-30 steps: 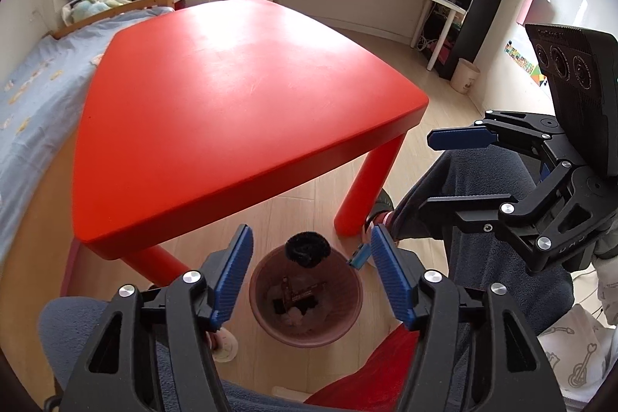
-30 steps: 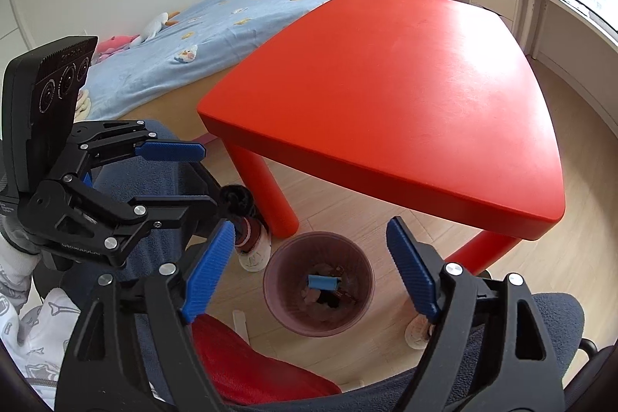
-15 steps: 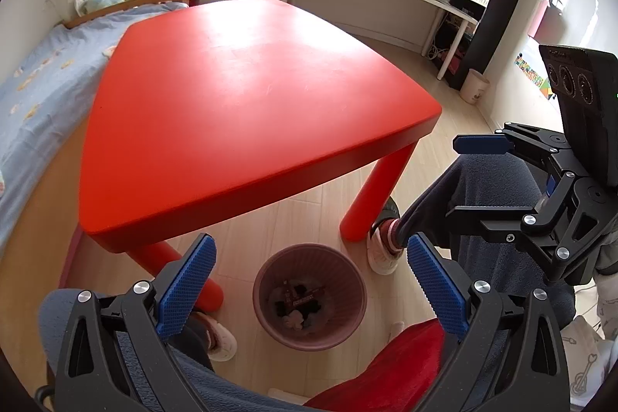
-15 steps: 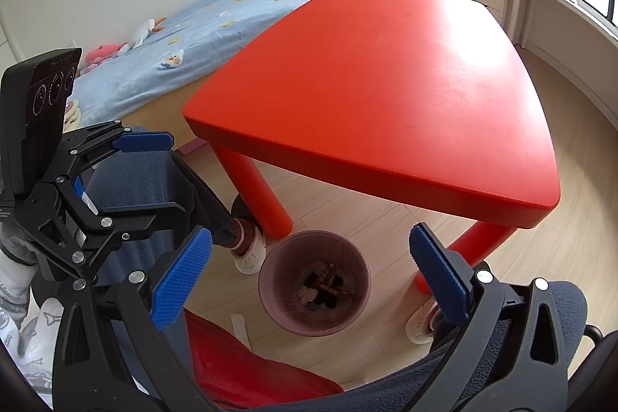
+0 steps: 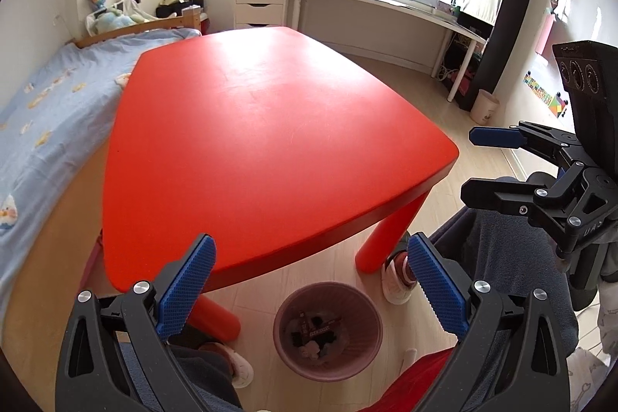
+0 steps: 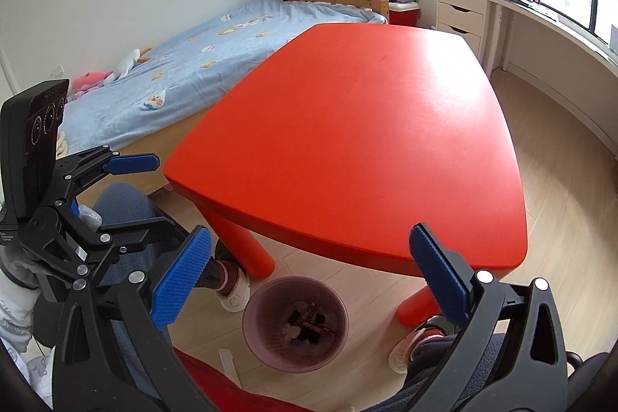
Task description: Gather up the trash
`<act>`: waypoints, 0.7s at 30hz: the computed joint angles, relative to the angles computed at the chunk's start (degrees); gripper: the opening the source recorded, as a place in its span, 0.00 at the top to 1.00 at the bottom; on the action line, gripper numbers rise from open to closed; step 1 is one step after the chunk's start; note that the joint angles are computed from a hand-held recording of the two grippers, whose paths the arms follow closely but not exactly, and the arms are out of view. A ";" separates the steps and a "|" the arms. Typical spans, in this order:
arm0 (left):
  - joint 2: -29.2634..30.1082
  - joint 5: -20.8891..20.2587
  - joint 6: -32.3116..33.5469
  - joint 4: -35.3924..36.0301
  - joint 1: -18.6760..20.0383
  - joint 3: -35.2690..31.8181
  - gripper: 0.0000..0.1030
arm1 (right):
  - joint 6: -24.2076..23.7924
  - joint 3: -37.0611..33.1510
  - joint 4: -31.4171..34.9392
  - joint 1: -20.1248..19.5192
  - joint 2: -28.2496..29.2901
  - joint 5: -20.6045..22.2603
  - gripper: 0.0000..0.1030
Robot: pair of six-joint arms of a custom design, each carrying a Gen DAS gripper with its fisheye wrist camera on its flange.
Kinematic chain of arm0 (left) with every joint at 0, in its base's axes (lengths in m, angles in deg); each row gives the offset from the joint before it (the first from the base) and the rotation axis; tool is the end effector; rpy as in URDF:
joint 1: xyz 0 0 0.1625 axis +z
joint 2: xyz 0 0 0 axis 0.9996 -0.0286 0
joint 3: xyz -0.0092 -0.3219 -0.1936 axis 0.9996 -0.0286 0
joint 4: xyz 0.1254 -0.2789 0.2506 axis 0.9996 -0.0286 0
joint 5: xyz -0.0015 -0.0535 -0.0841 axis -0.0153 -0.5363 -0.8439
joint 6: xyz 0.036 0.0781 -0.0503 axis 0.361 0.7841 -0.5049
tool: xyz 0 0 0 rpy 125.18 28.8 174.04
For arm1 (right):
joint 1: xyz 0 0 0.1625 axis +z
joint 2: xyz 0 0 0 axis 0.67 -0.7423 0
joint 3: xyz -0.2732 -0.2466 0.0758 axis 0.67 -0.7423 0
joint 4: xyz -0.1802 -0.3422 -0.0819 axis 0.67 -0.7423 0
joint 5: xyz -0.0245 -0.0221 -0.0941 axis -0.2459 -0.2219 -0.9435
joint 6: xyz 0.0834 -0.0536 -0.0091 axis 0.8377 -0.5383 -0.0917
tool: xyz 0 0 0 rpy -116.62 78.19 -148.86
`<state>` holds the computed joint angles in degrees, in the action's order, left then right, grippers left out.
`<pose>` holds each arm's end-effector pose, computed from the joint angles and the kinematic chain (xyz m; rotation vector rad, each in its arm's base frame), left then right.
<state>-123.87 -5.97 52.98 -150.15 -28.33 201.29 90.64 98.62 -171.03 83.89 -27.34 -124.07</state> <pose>-0.0673 -0.4314 0.2565 1.4226 2.4984 -0.3792 0.3098 -0.3302 0.0214 0.2749 -2.3365 0.9757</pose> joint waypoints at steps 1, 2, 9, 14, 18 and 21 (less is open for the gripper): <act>0.70 -0.28 0.07 -0.40 0.10 -0.73 0.07 | -0.83 -0.45 -0.22 -0.20 -0.26 -0.23 0.03; 1.29 -0.57 0.13 -0.85 0.21 -1.30 0.07 | -1.68 -0.97 -0.38 -0.40 -0.44 -0.48 0.03; 6.22 -2.42 0.18 -5.31 0.77 -5.72 0.07 | -7.21 -5.33 -1.30 -2.16 -0.62 -2.03 0.03; 8.85 -1.86 -0.58 -7.24 0.64 -7.67 0.06 | -9.60 -7.02 -2.49 -3.25 -0.92 -1.82 0.03; 10.11 -0.29 -1.05 -8.44 0.20 -7.98 0.06 | -10.07 -7.45 -2.44 -3.81 -1.04 -1.30 0.03; 10.72 -1.00 -1.46 -6.46 0.47 -9.02 0.06 | -10.32 -7.41 -2.27 -4.16 -1.13 -0.96 0.03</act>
<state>-113.14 -6.97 51.52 -156.60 -27.86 192.27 80.32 91.21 -173.30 79.73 -28.47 -125.03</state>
